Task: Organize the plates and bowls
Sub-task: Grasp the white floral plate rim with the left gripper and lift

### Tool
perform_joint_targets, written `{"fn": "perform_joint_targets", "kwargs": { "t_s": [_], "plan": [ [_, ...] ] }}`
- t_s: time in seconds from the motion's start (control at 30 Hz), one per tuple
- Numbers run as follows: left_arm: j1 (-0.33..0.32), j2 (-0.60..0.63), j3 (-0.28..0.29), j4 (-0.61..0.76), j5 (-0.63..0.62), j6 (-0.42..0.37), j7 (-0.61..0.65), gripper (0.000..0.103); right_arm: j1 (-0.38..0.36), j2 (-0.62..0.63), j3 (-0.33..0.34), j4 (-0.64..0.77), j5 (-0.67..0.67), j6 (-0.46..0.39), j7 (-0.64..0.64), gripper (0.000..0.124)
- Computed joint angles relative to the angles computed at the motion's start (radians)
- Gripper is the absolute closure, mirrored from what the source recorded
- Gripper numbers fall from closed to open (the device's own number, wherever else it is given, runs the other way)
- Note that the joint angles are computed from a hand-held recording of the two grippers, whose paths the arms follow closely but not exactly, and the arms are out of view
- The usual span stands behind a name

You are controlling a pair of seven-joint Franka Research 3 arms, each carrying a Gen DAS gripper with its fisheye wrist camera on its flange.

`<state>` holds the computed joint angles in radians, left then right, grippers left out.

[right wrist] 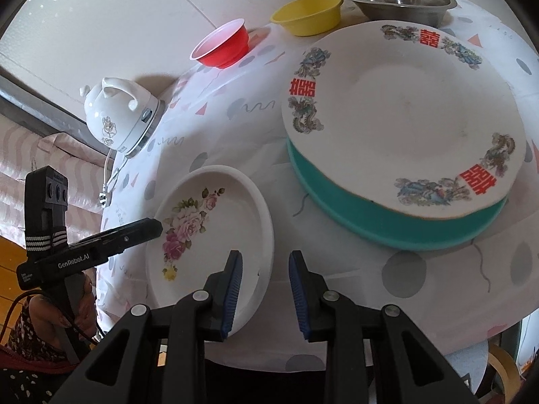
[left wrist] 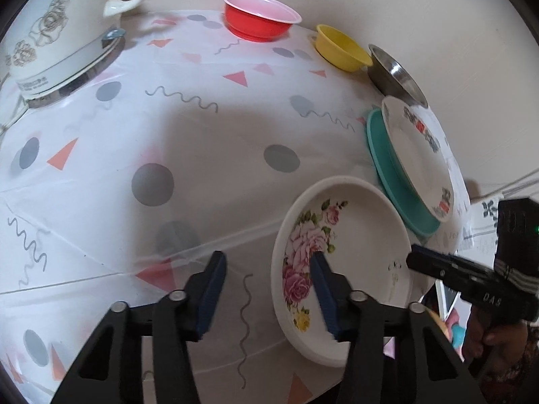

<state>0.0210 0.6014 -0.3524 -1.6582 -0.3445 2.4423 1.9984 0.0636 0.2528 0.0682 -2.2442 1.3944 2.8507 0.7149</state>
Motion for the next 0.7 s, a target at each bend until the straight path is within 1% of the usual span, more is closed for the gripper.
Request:
{"fn": "perform_joint_targets", "kwargs": {
  "t_s": [0.07, 0.23, 0.3, 0.33, 0.37, 0.43, 0.53, 0.63, 0.7],
  "plan": [
    [0.004, 0.005, -0.003, 0.005, 0.002, -0.019, 0.015, 0.061, 0.003, 0.005, 0.0, 0.004, -0.014, 0.001, 0.008, 0.097],
    [0.013, 0.01, -0.01, 0.01, -0.015, -0.045, 0.038, 0.063, 0.0, 0.015, 0.008, 0.014, -0.022, -0.008, 0.011, 0.099],
    [0.013, 0.011, -0.01, 0.012, -0.017, -0.057, 0.047, 0.069, 0.002, 0.02, 0.008, 0.018, -0.03, -0.007, 0.013, 0.102],
    [0.014, 0.012, -0.013, 0.014, -0.018, -0.07, 0.059, 0.078, 0.003, 0.022, 0.009, 0.019, -0.034, -0.004, 0.014, 0.102],
    [0.013, 0.011, -0.012, 0.013, -0.018, -0.076, 0.068, 0.082, 0.006, 0.025, 0.008, 0.02, -0.048, 0.005, 0.027, 0.104],
    [-0.005, 0.0, 0.0, 0.0, 0.005, -0.053, 0.072, 0.082, 0.008, 0.029, 0.011, 0.024, -0.061, 0.015, 0.039, 0.106],
    [-0.014, 0.001, 0.008, 0.0, 0.017, -0.035, 0.068, 0.082, 0.009, 0.039, 0.015, 0.036, -0.089, 0.033, 0.053, 0.106],
    [-0.023, 0.014, 0.017, 0.02, 0.031, -0.018, 0.044, 0.082, -0.008, 0.057, 0.03, 0.065, -0.052, 0.035, 0.024, 0.106],
    [-0.02, 0.029, 0.014, 0.04, 0.029, -0.014, 0.03, 0.082, -0.011, 0.074, 0.031, 0.086, -0.055, 0.038, 0.033, 0.106]
  ]
}}
